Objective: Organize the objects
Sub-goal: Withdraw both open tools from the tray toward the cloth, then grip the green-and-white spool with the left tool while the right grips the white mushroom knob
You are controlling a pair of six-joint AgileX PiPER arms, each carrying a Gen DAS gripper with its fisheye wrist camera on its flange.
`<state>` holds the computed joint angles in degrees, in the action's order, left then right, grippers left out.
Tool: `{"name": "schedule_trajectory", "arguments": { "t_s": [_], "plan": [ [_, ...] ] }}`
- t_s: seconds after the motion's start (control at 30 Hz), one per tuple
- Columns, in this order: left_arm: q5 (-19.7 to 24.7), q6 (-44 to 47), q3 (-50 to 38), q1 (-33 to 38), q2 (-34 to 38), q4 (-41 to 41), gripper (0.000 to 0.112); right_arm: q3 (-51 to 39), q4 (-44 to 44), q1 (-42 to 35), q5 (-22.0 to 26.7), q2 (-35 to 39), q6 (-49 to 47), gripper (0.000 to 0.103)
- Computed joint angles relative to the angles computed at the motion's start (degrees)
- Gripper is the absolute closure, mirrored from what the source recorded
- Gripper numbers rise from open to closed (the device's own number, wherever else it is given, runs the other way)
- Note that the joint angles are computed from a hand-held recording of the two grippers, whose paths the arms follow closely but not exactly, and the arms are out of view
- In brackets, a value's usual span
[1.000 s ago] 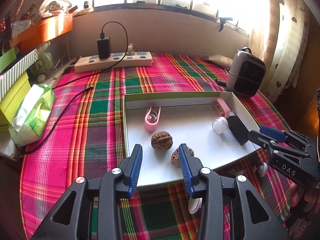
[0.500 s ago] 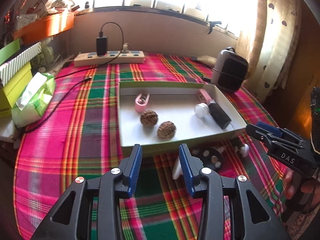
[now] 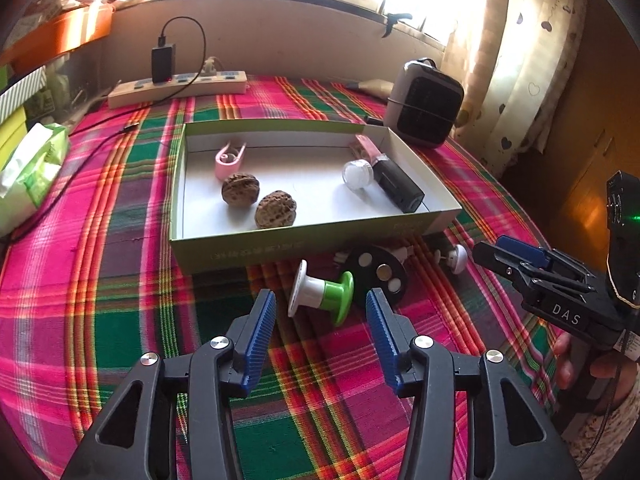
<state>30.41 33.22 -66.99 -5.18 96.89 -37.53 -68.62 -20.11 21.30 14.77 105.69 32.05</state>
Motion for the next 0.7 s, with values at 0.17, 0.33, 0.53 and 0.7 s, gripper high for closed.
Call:
{"name": "schedule_trajectory", "arguments": {
  "t_s": [0.17,0.33,0.53,0.7],
  "plan": [
    [-0.08,-2.2,-0.54,-0.58,0.79,1.89,0.066,-0.61,4.77,-0.5,0.7,1.02,-5.14,0.049],
    [-0.01,-4.5,-1.32,-0.93,1.75,4.1,0.066,-2.32,9.55,-0.21,2.03,2.73,-11.67,0.048],
    [0.31,-6.79,-2.56,-1.71,3.04,6.81,0.066,-5.25,12.86,-0.22,3.82,4.91,-16.48,0.048],
    [0.16,-8.81,-3.57,-2.29,3.84,8.99,0.066,-7.71,12.26,-0.03,5.64,6.71,-17.13,0.048]
  ]
}}
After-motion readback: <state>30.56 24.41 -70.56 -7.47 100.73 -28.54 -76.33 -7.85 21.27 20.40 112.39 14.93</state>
